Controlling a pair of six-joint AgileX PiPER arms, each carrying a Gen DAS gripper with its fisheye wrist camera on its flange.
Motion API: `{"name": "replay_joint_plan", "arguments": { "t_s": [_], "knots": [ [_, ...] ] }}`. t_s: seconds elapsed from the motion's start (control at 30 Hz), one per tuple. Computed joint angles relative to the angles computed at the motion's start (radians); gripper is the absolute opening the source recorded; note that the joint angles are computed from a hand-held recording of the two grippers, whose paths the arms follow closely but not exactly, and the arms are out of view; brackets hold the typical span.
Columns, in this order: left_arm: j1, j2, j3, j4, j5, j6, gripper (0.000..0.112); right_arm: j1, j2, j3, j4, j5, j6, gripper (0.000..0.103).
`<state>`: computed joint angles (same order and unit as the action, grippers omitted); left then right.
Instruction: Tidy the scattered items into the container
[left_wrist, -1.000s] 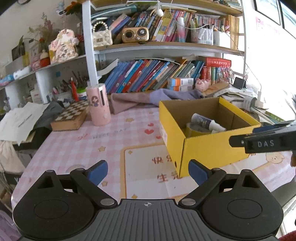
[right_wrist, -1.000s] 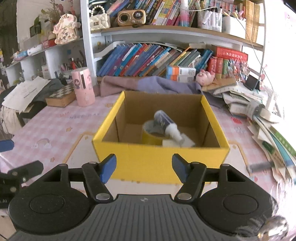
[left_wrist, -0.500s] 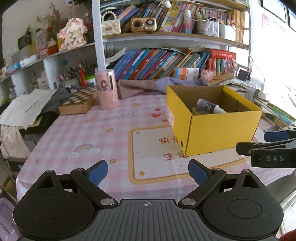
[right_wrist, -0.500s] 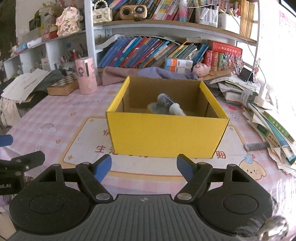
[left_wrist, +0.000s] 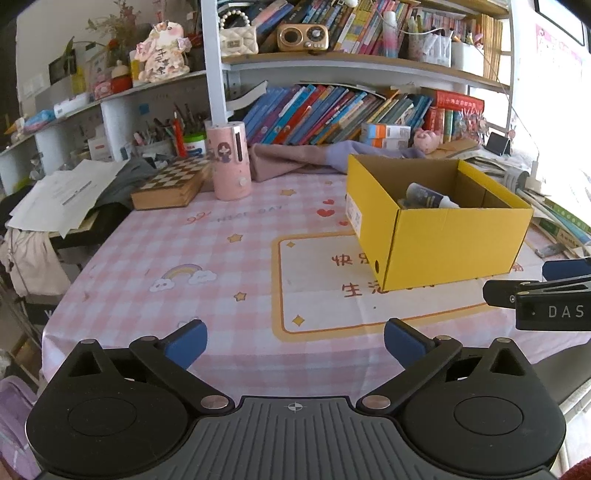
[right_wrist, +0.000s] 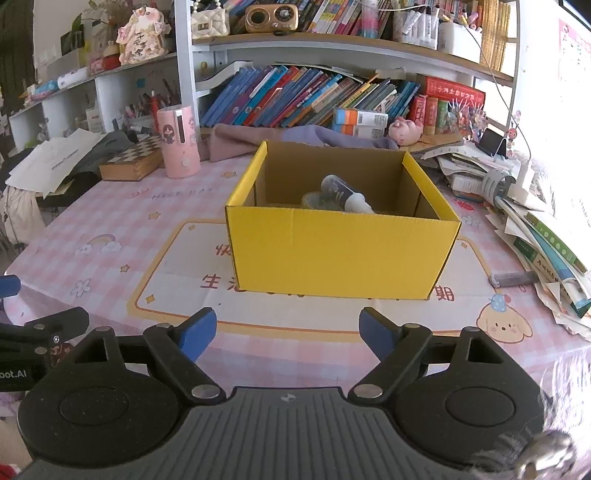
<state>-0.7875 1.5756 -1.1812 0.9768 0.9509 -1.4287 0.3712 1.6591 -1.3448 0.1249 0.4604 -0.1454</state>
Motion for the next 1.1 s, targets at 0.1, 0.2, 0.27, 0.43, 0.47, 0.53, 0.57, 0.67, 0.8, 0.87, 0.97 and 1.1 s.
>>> {"name": "replay_joint_plan", "arguments": {
  "t_s": [0.1,0.2,0.27,0.43,0.47,0.53,0.57,0.67,0.8,0.87,0.97,1.1],
  "knots": [
    [-0.004,-0.002,0.001,-0.011,0.002,0.008,0.103,0.003,-0.004,0.003,-0.004,0.003,0.002,0.087],
    [-0.006,-0.004,0.002,-0.016,0.010,0.010,0.103,0.005,-0.008,0.008,-0.006,0.005,0.002,0.088],
    [-0.008,-0.010,0.009,-0.015,0.009,0.003,0.103,0.007,-0.009,0.010,-0.010,0.008,0.007,0.088],
    [-0.007,-0.020,0.021,-0.020,0.006,0.001,0.103,0.014,-0.012,0.013,-0.018,0.014,0.015,0.088],
    [-0.007,-0.021,0.022,-0.023,0.005,0.003,0.103,0.015,-0.012,0.013,-0.019,0.015,0.015,0.089],
    [-0.008,-0.020,0.021,-0.026,0.007,0.007,0.103,0.016,-0.012,0.013,-0.018,0.019,0.014,0.089],
    [-0.008,-0.020,0.021,-0.027,0.007,0.009,0.103,0.015,-0.010,0.011,-0.018,0.022,0.014,0.089],
    [-0.006,-0.020,0.021,-0.029,0.004,0.012,0.103,0.018,-0.007,0.009,-0.032,0.030,0.030,0.089],
    [-0.002,-0.018,0.022,-0.034,-0.002,0.016,0.103,0.019,-0.007,0.009,-0.046,0.036,0.049,0.090],
    [0.000,-0.018,0.022,-0.035,-0.006,0.018,0.103,0.018,-0.007,0.010,-0.048,0.038,0.052,0.090],
    [0.004,-0.014,0.018,-0.038,-0.012,0.022,0.103,0.017,-0.007,0.010,-0.049,0.043,0.052,0.090],
    [0.005,-0.009,0.013,-0.045,-0.015,0.029,0.103,0.017,-0.006,0.012,-0.052,0.047,0.057,0.090]
  ]
}}
